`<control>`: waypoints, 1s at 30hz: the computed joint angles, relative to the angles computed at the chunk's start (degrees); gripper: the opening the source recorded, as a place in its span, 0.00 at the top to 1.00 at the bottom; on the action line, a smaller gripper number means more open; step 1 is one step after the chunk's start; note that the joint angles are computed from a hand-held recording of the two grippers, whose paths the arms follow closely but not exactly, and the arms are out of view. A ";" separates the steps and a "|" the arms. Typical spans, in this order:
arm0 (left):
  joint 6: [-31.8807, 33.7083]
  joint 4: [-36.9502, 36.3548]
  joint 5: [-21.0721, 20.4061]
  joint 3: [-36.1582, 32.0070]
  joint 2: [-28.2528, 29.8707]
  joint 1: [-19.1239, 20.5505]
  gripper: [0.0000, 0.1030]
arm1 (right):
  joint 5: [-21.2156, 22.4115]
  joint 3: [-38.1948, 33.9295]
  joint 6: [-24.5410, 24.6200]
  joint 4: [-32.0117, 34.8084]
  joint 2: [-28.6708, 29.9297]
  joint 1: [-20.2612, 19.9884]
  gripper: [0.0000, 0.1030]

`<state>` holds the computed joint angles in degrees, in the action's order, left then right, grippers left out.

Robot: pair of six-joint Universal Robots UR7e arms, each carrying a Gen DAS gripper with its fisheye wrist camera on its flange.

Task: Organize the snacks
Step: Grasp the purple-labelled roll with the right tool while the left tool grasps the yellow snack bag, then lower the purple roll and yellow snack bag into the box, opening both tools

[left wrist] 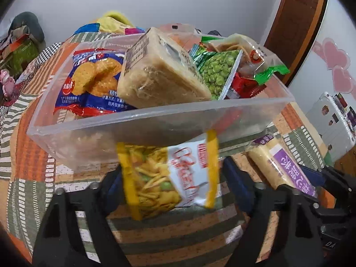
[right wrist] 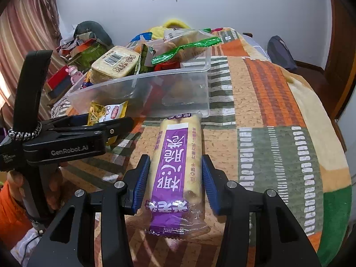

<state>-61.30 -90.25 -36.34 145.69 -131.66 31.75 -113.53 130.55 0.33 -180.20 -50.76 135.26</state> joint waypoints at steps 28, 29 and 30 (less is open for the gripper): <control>-38.05 53.42 -1.16 -16.77 -8.64 -28.77 0.49 | 0.97 -8.24 -3.85 -4.60 0.84 4.80 0.58; -37.32 52.52 0.22 -17.16 -8.15 -27.44 0.49 | 1.19 -9.06 -4.30 -4.98 1.49 4.69 0.58; -36.68 51.85 1.43 -17.44 -7.89 -26.25 0.49 | 1.40 -9.64 -4.71 -5.25 1.99 4.56 0.58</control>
